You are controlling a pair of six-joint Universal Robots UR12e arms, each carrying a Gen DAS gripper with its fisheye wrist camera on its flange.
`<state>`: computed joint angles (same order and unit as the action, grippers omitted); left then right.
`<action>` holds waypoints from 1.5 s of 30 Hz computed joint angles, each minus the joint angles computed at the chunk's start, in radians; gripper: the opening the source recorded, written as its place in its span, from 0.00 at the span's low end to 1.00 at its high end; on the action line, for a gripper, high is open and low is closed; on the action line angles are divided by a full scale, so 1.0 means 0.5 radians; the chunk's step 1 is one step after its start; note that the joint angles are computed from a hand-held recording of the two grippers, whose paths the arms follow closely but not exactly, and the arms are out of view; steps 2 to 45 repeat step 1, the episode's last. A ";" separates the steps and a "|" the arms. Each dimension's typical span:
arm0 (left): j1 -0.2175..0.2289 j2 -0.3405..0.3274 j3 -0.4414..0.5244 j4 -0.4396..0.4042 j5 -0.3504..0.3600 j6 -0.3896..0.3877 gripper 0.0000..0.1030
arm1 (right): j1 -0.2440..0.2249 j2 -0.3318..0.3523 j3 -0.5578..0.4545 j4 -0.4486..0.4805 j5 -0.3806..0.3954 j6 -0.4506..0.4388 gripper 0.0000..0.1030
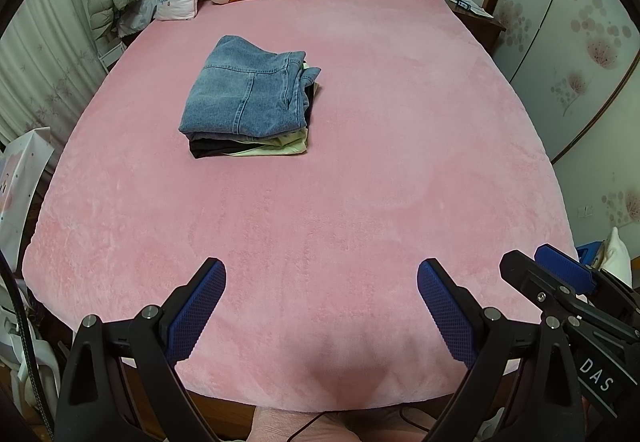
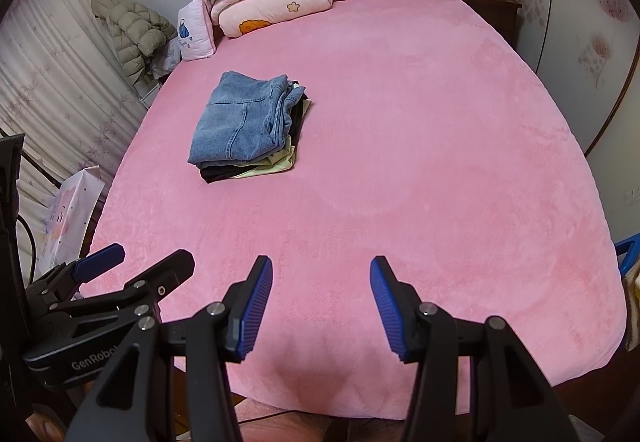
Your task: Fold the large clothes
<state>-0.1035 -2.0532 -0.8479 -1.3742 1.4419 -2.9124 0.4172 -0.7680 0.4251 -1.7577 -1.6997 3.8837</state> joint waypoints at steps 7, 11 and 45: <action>0.000 -0.001 0.002 -0.001 -0.001 -0.001 0.93 | -0.005 0.000 -0.004 0.003 0.003 -0.005 0.50; 0.000 -0.001 0.002 -0.001 -0.001 -0.001 0.93 | -0.005 0.000 -0.004 0.003 0.003 -0.005 0.50; 0.000 -0.001 0.002 -0.001 -0.001 -0.001 0.93 | -0.005 0.000 -0.004 0.003 0.003 -0.005 0.50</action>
